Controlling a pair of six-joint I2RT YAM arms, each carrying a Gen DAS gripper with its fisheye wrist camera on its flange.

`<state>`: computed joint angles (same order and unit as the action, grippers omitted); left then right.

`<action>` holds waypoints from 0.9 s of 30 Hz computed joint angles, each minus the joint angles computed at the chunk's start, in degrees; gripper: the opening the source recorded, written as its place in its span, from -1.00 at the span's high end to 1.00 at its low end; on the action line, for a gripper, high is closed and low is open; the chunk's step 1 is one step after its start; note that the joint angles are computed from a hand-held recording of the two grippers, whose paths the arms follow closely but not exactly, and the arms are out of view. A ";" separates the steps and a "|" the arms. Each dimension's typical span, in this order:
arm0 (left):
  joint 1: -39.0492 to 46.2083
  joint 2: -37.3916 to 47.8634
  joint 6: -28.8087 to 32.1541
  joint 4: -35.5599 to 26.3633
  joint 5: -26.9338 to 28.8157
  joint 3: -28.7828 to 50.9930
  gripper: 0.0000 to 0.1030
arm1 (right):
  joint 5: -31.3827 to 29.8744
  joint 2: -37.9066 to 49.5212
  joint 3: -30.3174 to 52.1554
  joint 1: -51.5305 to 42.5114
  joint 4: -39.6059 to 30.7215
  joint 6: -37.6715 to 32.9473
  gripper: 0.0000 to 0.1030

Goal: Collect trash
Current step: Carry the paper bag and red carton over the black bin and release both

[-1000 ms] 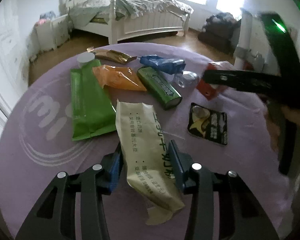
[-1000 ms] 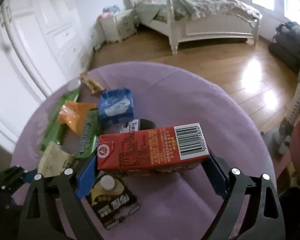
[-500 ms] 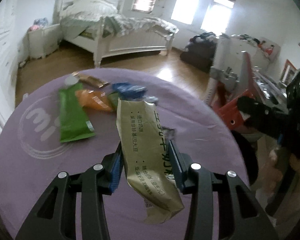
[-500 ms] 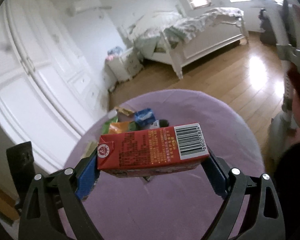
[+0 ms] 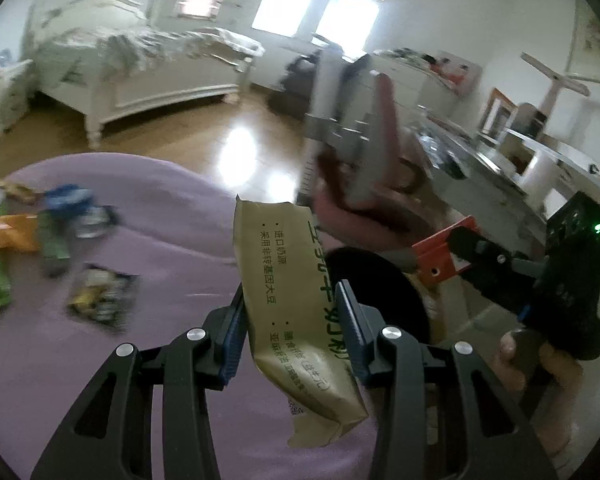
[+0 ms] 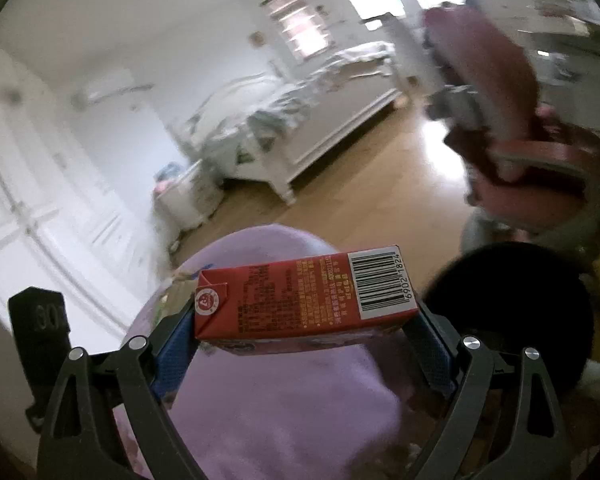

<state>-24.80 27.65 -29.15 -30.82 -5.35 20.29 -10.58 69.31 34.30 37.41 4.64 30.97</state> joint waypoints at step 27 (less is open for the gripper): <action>-12.60 59.54 -2.04 40.34 4.69 12.52 0.16 | -15.74 10.75 -12.16 -28.34 13.73 -1.66 -0.76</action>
